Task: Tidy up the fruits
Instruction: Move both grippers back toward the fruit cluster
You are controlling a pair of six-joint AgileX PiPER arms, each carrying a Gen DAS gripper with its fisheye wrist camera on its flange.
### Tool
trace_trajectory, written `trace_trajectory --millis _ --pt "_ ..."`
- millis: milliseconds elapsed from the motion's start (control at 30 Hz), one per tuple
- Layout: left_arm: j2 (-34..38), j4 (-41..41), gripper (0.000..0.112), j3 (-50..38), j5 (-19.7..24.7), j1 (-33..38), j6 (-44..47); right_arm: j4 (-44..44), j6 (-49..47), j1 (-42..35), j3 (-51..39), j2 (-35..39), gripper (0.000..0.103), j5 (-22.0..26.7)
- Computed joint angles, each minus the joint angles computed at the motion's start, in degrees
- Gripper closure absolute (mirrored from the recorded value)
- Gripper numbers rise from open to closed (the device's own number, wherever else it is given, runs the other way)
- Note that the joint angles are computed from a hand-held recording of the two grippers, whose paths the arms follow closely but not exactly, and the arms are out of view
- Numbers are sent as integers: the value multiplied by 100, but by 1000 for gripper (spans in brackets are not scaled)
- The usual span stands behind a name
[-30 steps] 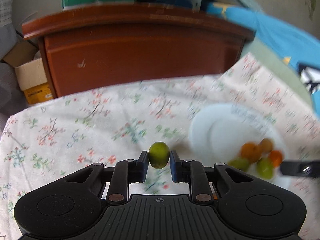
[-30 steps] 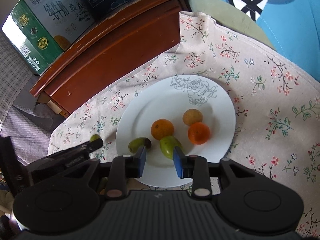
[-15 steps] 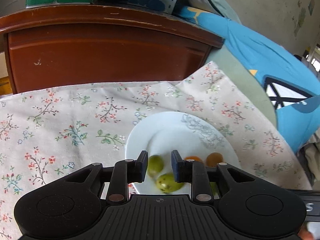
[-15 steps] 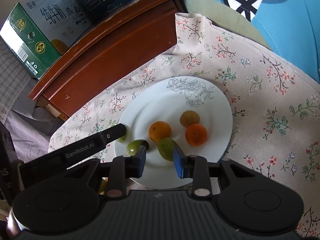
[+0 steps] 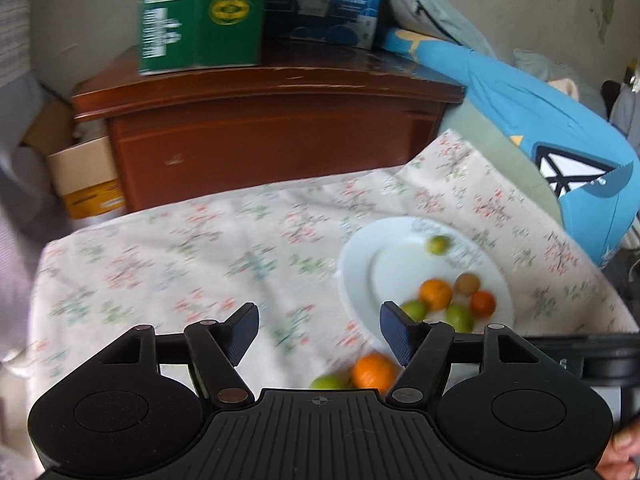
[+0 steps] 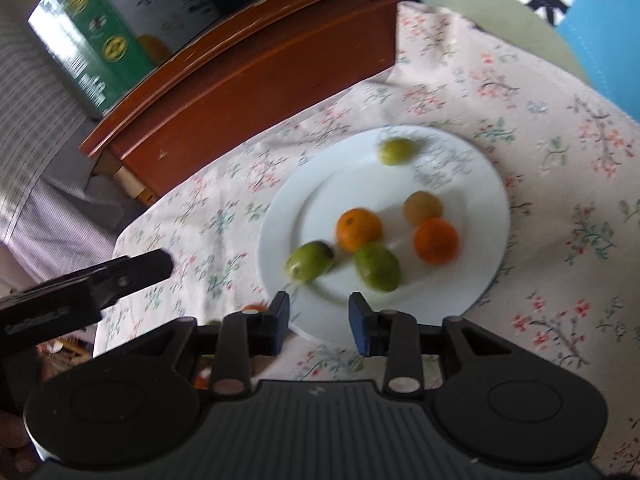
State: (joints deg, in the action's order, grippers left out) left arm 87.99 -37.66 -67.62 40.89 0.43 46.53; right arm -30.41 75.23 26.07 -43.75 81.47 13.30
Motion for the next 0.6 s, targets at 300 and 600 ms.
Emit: trace_trajectory --millis 300,600 --pt "-216 13 45 403 206 715 -83 -60 -252 550 -124 97 67 149" --pt "-273 208 45 425 353 861 -248 302 -713 897 -121 74 67 119"
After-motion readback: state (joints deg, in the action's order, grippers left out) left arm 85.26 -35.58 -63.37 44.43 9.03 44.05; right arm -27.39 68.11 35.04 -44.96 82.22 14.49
